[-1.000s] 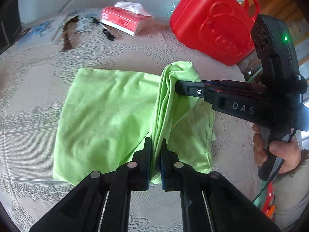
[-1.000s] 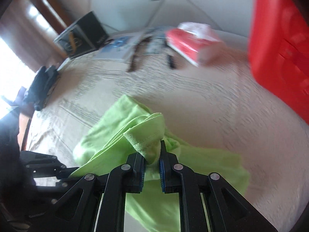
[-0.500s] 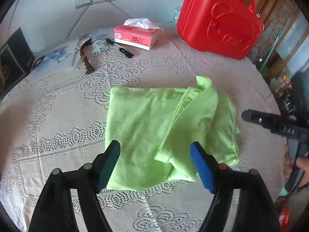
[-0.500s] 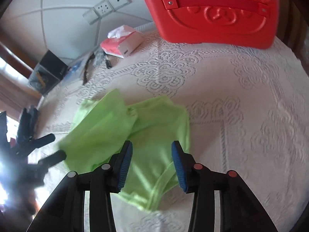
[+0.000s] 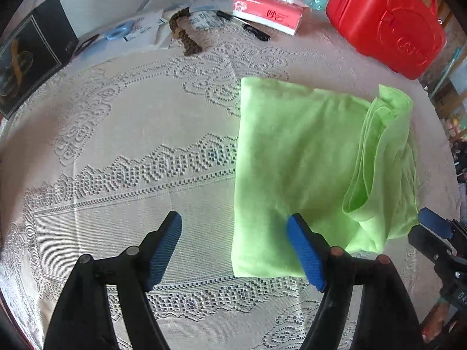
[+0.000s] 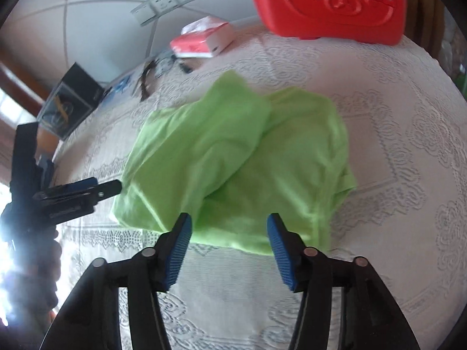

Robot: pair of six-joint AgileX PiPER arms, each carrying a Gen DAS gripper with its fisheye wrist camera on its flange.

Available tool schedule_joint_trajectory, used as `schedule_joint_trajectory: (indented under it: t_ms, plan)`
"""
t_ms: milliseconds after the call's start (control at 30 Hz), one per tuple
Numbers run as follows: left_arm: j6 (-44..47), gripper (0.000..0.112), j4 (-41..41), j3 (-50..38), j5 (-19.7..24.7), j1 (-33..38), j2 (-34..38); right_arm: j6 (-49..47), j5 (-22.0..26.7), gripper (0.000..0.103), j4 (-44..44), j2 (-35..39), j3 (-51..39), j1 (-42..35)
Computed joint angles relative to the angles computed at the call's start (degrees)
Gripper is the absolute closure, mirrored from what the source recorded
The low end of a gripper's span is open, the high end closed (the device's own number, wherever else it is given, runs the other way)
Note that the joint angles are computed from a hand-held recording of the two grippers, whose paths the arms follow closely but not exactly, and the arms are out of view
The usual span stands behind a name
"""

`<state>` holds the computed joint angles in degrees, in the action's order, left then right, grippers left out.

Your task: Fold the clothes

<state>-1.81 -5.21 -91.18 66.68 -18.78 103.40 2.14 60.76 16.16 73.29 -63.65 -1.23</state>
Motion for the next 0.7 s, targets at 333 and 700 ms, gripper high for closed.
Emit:
schedule_joint_trajectory:
  t_ms: [333,700]
  plan:
    - [4.6,0.071,-5.3,7.2,-2.4,0.1,-3.3,17.5,-5.0,0.095,-18.9,7.1,-5.2,12.8]
    - [4.4,0.065,-7.1,4.4,0.7,0.9,-4.2,-3.4,-1.8,0.083,2.7,-8.0,15.1,-28.1]
